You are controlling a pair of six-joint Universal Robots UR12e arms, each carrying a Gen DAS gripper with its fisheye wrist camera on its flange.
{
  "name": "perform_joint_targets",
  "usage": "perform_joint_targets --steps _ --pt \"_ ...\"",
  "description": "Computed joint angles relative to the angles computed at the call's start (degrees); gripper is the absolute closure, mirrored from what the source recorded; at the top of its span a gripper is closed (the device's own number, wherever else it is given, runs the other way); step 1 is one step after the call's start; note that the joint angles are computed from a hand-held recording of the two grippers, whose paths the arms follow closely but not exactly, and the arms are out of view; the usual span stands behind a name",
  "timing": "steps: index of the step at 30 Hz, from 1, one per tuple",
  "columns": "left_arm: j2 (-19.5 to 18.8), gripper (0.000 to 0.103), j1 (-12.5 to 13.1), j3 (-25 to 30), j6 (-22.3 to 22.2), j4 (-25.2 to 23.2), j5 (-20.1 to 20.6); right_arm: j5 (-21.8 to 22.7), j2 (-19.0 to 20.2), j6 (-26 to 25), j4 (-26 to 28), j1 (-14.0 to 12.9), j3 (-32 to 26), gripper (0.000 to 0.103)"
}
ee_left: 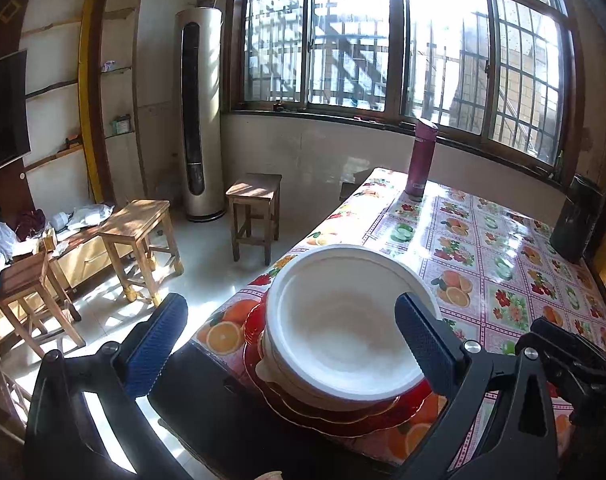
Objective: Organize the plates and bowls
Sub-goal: 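Lower the white bowl onto the cream colander bowl and open the left gripper, then withdraw the left gripper from the stacked bowls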
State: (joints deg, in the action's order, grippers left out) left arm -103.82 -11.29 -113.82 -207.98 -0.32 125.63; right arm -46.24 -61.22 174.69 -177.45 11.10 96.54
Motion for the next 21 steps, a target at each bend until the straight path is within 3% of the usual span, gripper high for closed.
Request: perform_joint_targets --steps 3,5,12,21 --pt "0.19 0.000 -0.40 0.49 -2.33 -3.99 1.77 1.38 -0.12 0.76 -3.50 -0.52 1.56 0.014" --pt "0.05 0.000 -0.76 0.44 -1.58 -3.61 1.74 2.32 -0.12 1.22 -4.60 -0.77 2.09 0.014" --pt "1.28 0.000 -0.74 -0.58 -1.89 -4.16 -5.90 1.44 -0.53 1.52 -5.97 -0.61 2.76 0.014" --pt "1.55 0.000 -2.10 -1.08 -4.05 -6.08 1.56 1.63 -0.62 2.17 -5.78 -0.35 2.72 0.014"
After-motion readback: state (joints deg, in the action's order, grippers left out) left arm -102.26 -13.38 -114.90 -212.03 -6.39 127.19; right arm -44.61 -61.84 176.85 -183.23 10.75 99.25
